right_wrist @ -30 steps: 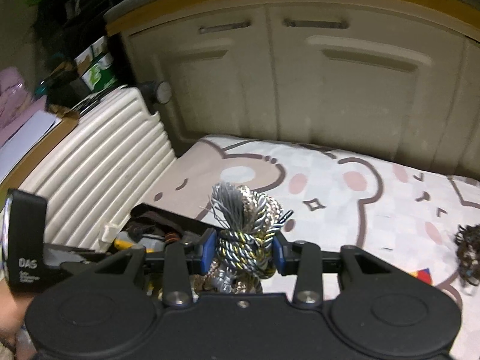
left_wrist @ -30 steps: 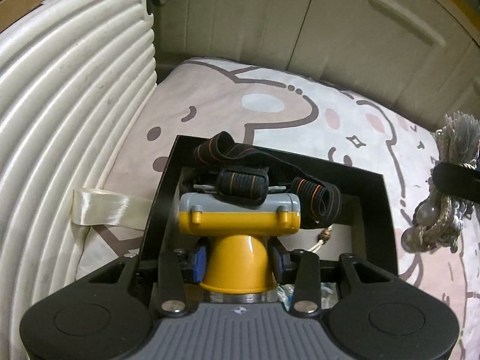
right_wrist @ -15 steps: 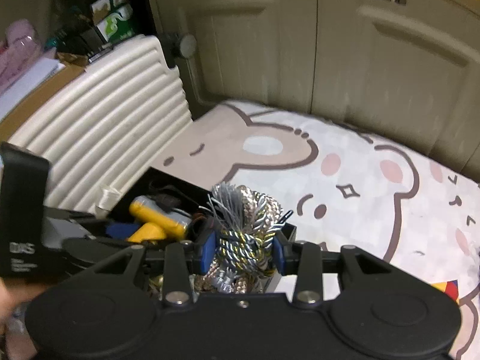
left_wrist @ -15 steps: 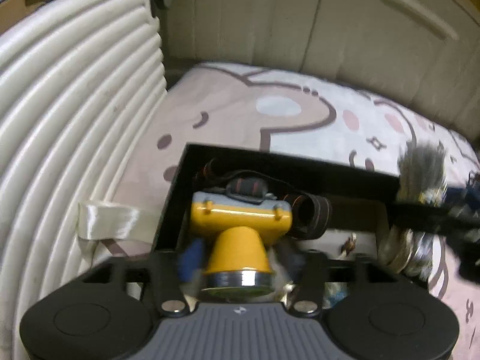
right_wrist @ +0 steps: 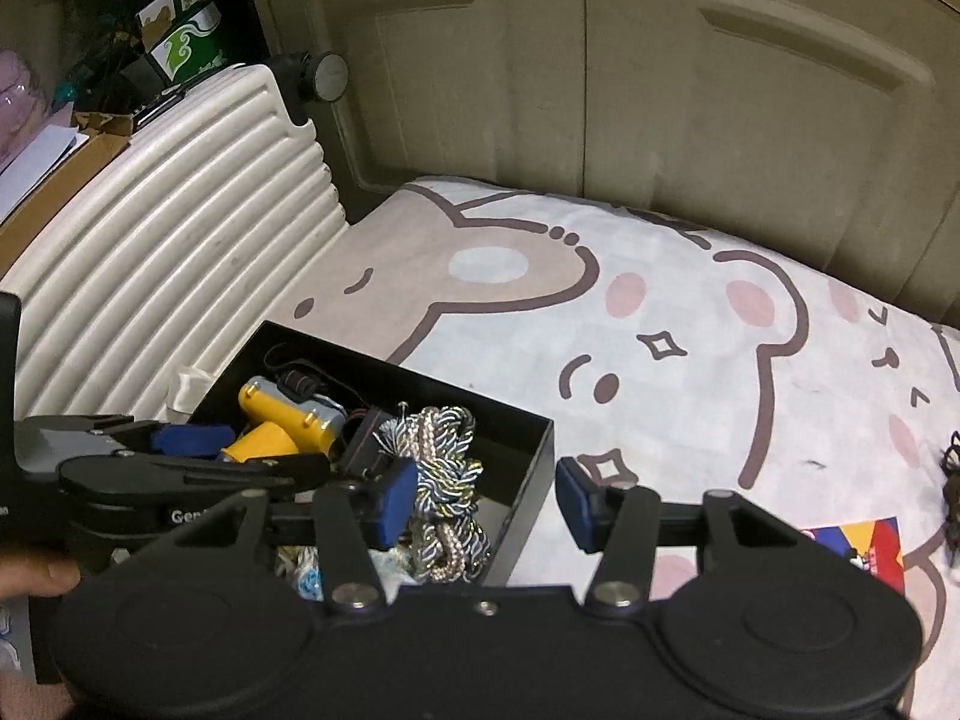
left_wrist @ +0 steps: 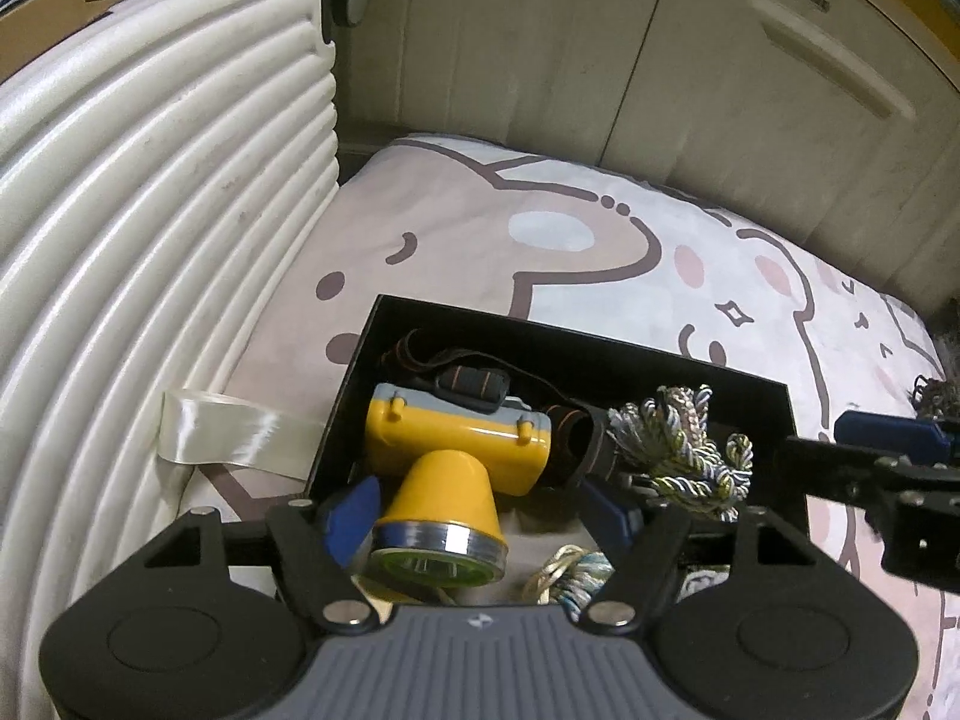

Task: Organize objects
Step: 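Lower both tools into the black box and open both grippers, then raise both open grippers out of the black box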

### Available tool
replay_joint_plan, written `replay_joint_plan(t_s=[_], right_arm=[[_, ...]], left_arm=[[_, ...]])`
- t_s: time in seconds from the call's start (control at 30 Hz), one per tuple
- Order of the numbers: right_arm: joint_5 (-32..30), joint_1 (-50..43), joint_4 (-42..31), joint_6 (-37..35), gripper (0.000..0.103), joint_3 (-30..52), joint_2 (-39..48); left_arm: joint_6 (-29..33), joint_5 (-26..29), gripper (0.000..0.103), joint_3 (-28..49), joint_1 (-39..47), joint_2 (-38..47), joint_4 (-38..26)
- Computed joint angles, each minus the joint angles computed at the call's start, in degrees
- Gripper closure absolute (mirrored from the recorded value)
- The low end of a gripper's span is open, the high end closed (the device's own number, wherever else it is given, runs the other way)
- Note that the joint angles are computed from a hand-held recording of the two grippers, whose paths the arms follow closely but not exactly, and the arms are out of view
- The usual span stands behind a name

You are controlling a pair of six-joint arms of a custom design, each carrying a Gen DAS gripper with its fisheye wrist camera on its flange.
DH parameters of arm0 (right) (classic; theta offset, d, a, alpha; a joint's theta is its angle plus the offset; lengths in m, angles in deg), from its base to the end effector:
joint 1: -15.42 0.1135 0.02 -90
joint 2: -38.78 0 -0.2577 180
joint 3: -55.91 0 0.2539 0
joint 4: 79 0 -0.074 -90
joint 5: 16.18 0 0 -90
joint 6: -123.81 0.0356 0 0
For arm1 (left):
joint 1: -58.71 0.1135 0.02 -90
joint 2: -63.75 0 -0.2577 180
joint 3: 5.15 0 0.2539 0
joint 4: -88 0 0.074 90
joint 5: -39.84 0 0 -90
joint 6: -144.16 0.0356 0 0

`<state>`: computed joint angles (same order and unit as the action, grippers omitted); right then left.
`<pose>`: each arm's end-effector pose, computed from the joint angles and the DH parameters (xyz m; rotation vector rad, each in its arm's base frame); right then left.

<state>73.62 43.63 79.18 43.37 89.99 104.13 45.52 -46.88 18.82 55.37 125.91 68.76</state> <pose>0.1721 0.0925 0.1283 -0.4097 2.4857 0.2763 0.1578 -0.0112 0.0921 -0.0977 2.5762 -0.1520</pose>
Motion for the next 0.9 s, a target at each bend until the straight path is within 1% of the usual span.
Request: replay_joint_plan(t_s=[0.03, 0.07, 0.1, 0.17, 0.33, 0.47, 0.57, 0.7, 0.8, 0.9], right_arm=[[0.3, 0.0, -0.2, 0.2, 0.056, -0.1, -0.6], [0.5, -0.1, -0.4, 0.5, 0.063, -0.2, -1.2], [0.4, -0.5, -0.8, 1.0, 0.066, -0.2, -1.8], [-0.5, -1.9, -1.6, 1.8, 0.068, -0.4, -3.8], [-2.1, -4.1, -4.0, 0.7, 0.068, -1.1, -8.1], [-3.4, -6.1, -4.5, -0.8, 0.068, -1.5, -8.9], [-4.7, -8.1, -4.5, -1.5, 0.068, -1.8, -9.2], [-6.1, -10.8, -4.1, -2.3, 0.068, -2.4, -8.7], [-7.0, -12.2, -3.8, -2.8, 0.068, -2.5, -8.2], [-7.7, -13.0, -3.8, -3.1, 0.068, -2.7, -8.1]], left_arm=[[-0.3, -0.5, 0.029, 0.1, -0.6, -0.3, -0.5], [-0.8, -1.1, 0.029, 0.4, -1.5, -0.5, -0.9], [-1.3, -1.8, 0.029, 0.6, -2.6, -0.6, -1.2], [-2.3, -3.7, 0.028, 1.1, -5.3, 0.0, -1.0], [-4.8, -11.2, 0.027, 2.8, -13.7, 4.0, 0.9], [-8.6, -16.0, 0.019, 4.8, -19.2, 9.1, 2.6], [-9.5, -19.2, 0.019, 6.3, -22.9, 11.8, 3.1], [-10.2, -20.9, 0.019, 7.6, -25.7, 14.0, 3.1], [-10.2, -19.7, 0.019, 7.8, -26.2, 14.6, 3.7], [-10.6, -21.0, 0.02, 8.5, -27.6, 15.6, 3.1]])
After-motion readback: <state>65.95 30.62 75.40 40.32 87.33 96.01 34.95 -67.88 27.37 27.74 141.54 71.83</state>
